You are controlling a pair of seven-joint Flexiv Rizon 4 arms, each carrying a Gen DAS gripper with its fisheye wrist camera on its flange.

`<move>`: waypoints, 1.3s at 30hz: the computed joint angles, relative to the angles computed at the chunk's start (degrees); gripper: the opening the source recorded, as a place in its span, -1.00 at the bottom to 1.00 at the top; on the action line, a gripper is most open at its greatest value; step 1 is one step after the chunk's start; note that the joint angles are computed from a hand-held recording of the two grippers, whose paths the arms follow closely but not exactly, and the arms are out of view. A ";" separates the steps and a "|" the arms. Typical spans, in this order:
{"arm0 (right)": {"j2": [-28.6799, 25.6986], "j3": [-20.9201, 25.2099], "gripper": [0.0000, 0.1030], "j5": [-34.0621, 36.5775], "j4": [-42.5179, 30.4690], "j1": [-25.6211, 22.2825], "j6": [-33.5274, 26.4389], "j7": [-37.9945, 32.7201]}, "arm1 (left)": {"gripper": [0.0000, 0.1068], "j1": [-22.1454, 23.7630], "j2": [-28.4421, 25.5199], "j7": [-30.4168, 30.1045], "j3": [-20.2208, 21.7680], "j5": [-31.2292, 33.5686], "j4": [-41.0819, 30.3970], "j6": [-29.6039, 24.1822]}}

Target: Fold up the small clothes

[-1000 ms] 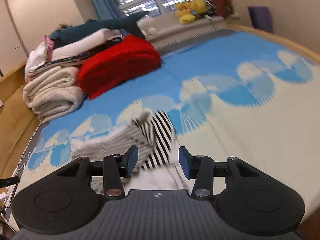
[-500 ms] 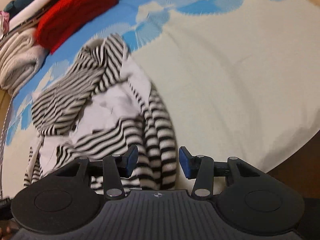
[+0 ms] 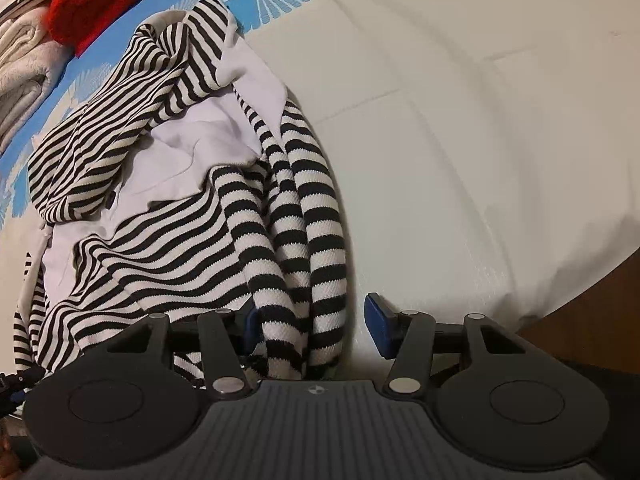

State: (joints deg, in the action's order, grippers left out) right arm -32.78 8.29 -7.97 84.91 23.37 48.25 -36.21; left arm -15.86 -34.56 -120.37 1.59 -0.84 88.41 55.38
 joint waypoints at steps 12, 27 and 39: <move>0.95 0.91 -0.85 2.16 1.19 -0.48 5.35 -3.57 | -0.83 -1.35 1.99 -1.12 2.05 5.56 1.36 6.37; 0.18 0.72 -0.46 1.17 -0.68 -0.27 -2.22 -3.72 | 0.01 1.04 1.61 0.00 -0.50 -2.78 2.85 1.81; 0.02 1.05 -0.82 1.04 -0.66 -0.04 -0.56 -7.15 | -0.86 -1.80 2.07 1.05 1.43 4.44 1.49 3.31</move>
